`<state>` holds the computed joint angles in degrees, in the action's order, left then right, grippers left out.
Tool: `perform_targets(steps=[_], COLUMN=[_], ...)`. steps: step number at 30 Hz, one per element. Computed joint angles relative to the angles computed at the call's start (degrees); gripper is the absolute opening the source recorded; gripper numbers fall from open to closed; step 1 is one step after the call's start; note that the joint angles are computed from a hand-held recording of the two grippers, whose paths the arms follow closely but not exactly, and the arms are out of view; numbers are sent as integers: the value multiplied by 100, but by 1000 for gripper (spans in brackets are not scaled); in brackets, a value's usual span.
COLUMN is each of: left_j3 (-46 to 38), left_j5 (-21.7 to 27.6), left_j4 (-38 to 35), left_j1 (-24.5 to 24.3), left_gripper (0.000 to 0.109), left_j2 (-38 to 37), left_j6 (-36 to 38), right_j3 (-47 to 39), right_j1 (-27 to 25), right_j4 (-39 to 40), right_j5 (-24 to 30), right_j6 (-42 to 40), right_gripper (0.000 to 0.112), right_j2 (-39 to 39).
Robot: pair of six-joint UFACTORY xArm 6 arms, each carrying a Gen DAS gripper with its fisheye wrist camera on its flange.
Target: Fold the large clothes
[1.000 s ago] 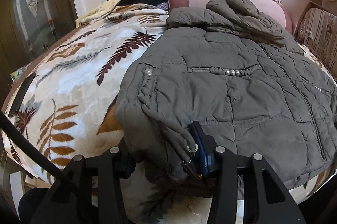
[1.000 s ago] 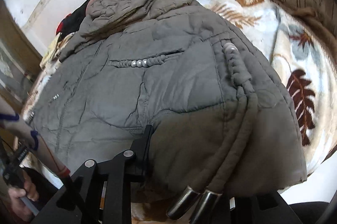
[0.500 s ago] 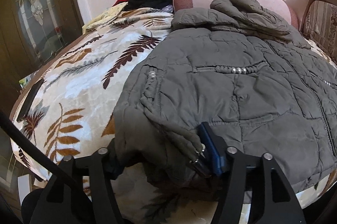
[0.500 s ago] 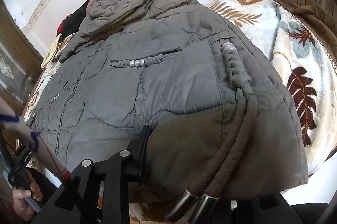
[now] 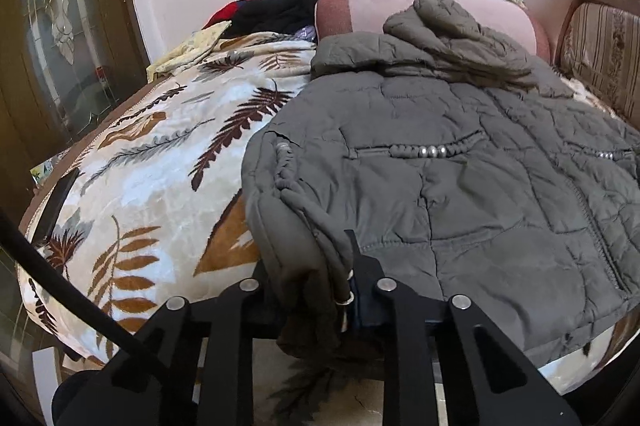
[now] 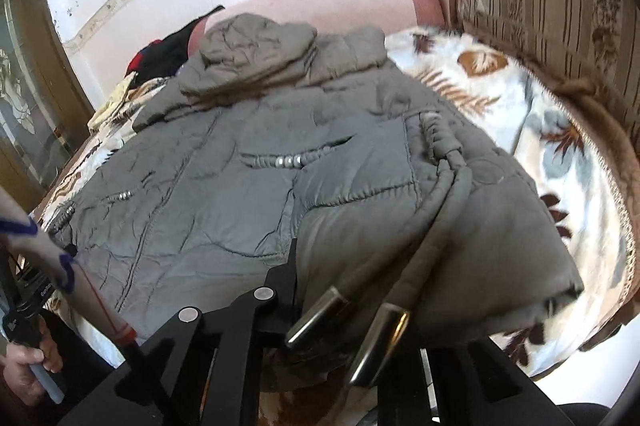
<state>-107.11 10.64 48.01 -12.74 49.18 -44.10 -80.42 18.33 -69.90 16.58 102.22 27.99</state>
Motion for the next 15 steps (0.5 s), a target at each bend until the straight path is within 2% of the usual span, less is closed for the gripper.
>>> perform_targets(steps=[5,11,15], left_j3=[265,646,697], left_j5=[-181,-408,-549], left_j4=[1170,1923,1456], left_j1=[47,140,205], left_gripper=[19,19,19], left_j2=[-321,-725,-861], left_j6=[-966,-1676,-1234], right_j3=[128,416,511], right_j1=[76,198,226], right_j4=[-801,-1567,-1704], right_j5=[198,330,314], right_j6=[716,1428,1396], right_gripper=[14,14,14], right_j2=[-258,-621,-808])
